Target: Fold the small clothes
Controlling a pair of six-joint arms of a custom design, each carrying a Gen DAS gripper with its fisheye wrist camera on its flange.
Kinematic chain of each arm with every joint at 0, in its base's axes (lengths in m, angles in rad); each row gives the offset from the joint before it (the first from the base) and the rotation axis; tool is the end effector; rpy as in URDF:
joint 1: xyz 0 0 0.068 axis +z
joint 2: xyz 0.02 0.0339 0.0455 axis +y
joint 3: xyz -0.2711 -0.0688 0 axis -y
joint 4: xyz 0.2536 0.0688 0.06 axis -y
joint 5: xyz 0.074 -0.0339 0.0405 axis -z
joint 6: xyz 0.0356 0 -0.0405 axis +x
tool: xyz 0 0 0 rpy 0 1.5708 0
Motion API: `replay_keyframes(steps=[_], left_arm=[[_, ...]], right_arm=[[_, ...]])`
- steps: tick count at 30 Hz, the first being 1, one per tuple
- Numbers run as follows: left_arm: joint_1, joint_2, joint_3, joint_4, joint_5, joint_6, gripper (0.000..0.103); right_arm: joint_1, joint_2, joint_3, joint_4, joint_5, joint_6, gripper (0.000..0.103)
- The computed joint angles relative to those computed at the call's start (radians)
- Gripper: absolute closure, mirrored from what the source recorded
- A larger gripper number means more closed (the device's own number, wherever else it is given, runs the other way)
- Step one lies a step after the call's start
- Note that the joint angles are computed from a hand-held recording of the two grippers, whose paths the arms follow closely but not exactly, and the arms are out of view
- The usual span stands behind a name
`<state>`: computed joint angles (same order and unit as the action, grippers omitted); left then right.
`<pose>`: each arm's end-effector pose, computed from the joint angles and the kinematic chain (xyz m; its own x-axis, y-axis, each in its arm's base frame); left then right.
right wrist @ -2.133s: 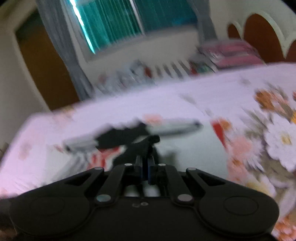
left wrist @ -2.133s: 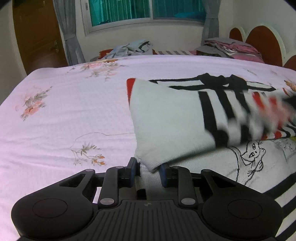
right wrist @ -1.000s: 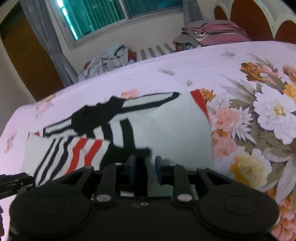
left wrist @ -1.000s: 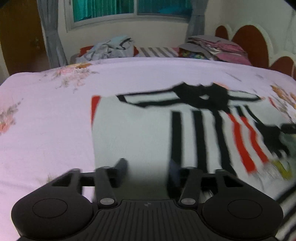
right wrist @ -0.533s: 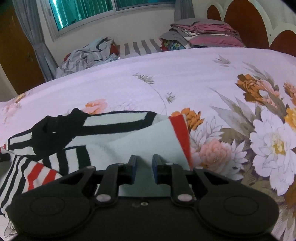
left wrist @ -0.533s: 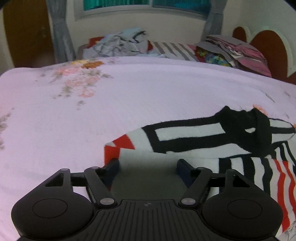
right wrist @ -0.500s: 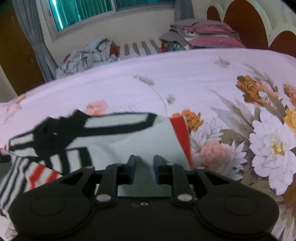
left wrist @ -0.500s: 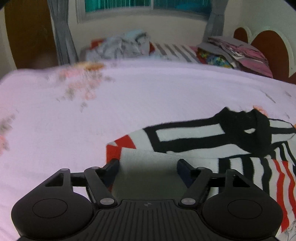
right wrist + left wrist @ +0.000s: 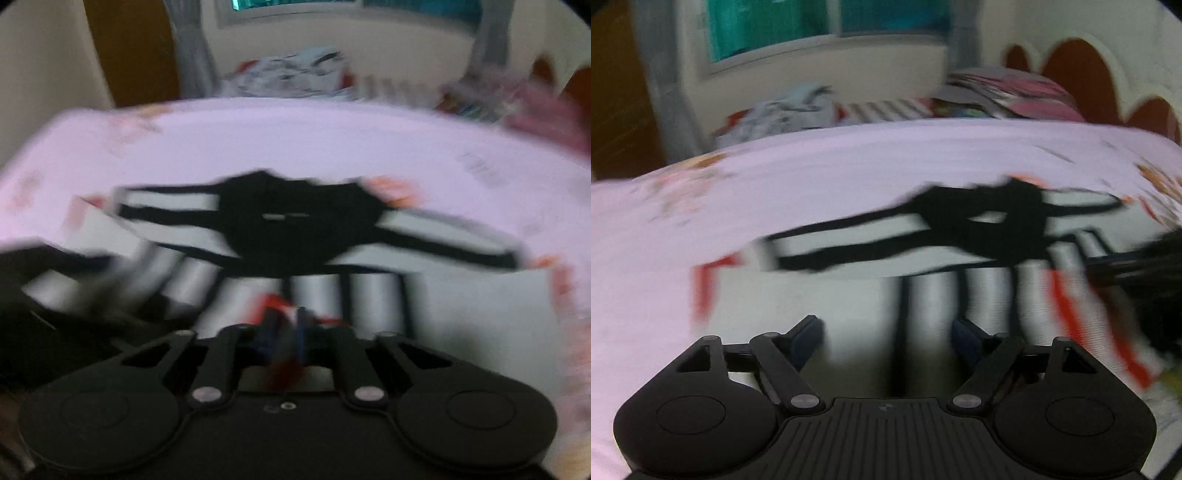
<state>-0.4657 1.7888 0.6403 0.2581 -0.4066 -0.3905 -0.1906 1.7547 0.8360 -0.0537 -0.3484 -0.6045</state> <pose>0.2783 -0.1241 0.0885 -0.7146 -0.0321 -0.6988 -0.0886 0.9951 0.0448 0.3280 -0.0509 0.1261 -0.6614 -0.4164 -0.6238 -0.4699 0.8783 -0.0881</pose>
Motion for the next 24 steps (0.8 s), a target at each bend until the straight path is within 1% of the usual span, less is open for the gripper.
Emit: replay_keyframes(steps=[1,2,3,4,5,6,7,8,9,10,12,13,14,15,16,17,18,19,20,22,23,24], left_arm=[[0.033,-0.020,-0.030,0.012,0.013,0.007,0.024],[0.053,-0.029,-0.049,0.012,0.003,0.015,0.024],[0.071,-0.040,-0.055,0.000,0.007,0.035,0.023],[0.085,-0.045,-0.055,-0.004,0.026,0.046,0.023],[0.088,-0.053,-0.042,-0.032,0.027,0.044,0.023],[0.074,-0.062,-0.031,-0.050,-0.002,0.055,0.023],[0.060,-0.060,-0.035,-0.028,-0.034,0.069,0.023],[0.060,-0.057,-0.036,-0.005,-0.045,0.084,0.023],[0.078,-0.045,-0.017,-0.011,-0.025,0.090,0.023],[0.100,-0.020,0.012,-0.022,-0.004,0.094,0.023],[0.142,0.025,0.058,-0.067,0.056,0.097,0.023],[0.159,0.027,0.046,-0.041,0.080,0.103,0.023],[0.155,0.018,0.048,-0.059,0.069,0.089,0.023],[0.136,0.000,0.045,-0.082,0.031,0.069,0.023],[0.111,-0.035,0.014,-0.062,0.009,0.055,0.023],[0.087,-0.072,-0.020,-0.031,0.017,0.036,0.023],[0.055,-0.100,-0.044,-0.010,0.023,0.016,0.023],[0.014,-0.107,-0.046,-0.009,0.006,0.003,0.023],[-0.027,-0.103,-0.038,-0.020,-0.017,-0.010,0.023],[-0.086,-0.059,-0.006,-0.029,-0.018,-0.042,0.023],[-0.107,-0.025,0.021,-0.056,-0.015,-0.059,0.023],[-0.125,0.018,0.056,-0.103,-0.028,-0.088,0.023]], right_arm=[[-0.011,0.000,-0.022,0.054,0.045,-0.004,0.085],[-0.039,0.021,-0.007,0.049,0.043,-0.015,0.083],[-0.073,0.038,0.020,0.014,-0.013,-0.015,0.084],[-0.088,0.038,0.038,-0.022,-0.032,-0.012,0.085],[-0.094,0.024,0.035,-0.023,-0.038,-0.004,0.086],[-0.100,0.003,0.024,-0.013,-0.057,0.017,0.083],[-0.103,-0.015,0.020,-0.022,-0.099,0.036,0.083],[-0.099,-0.029,0.019,-0.034,-0.132,0.039,0.083],[-0.082,-0.047,0.003,-0.020,-0.144,0.037,0.083],[-0.070,-0.053,-0.003,-0.012,-0.144,0.037,0.084],[-0.049,-0.024,0.028,-0.054,-0.147,0.055,0.084],[-0.042,0.007,0.051,-0.079,-0.129,0.054,0.084],[-0.023,0.042,0.078,-0.089,-0.076,0.055,0.084],[-0.029,0.049,0.069,-0.073,-0.060,0.044,0.085],[-0.041,0.029,0.051,-0.064,-0.078,0.046,0.084],[-0.049,0.005,0.036,-0.070,-0.094,0.053,0.081],[-0.058,-0.022,0.017,-0.071,-0.131,0.057,0.082],[-0.061,-0.050,-0.002,-0.079,-0.170,0.055,0.081],[-0.052,-0.067,-0.013,-0.090,-0.191,0.052,0.081],[-0.024,-0.080,-0.027,-0.116,-0.206,0.035,0.082],[-0.010,-0.072,-0.023,-0.136,-0.186,0.029,0.082],[0.011,-0.050,-0.014,-0.141,-0.138,0.037,0.083]])
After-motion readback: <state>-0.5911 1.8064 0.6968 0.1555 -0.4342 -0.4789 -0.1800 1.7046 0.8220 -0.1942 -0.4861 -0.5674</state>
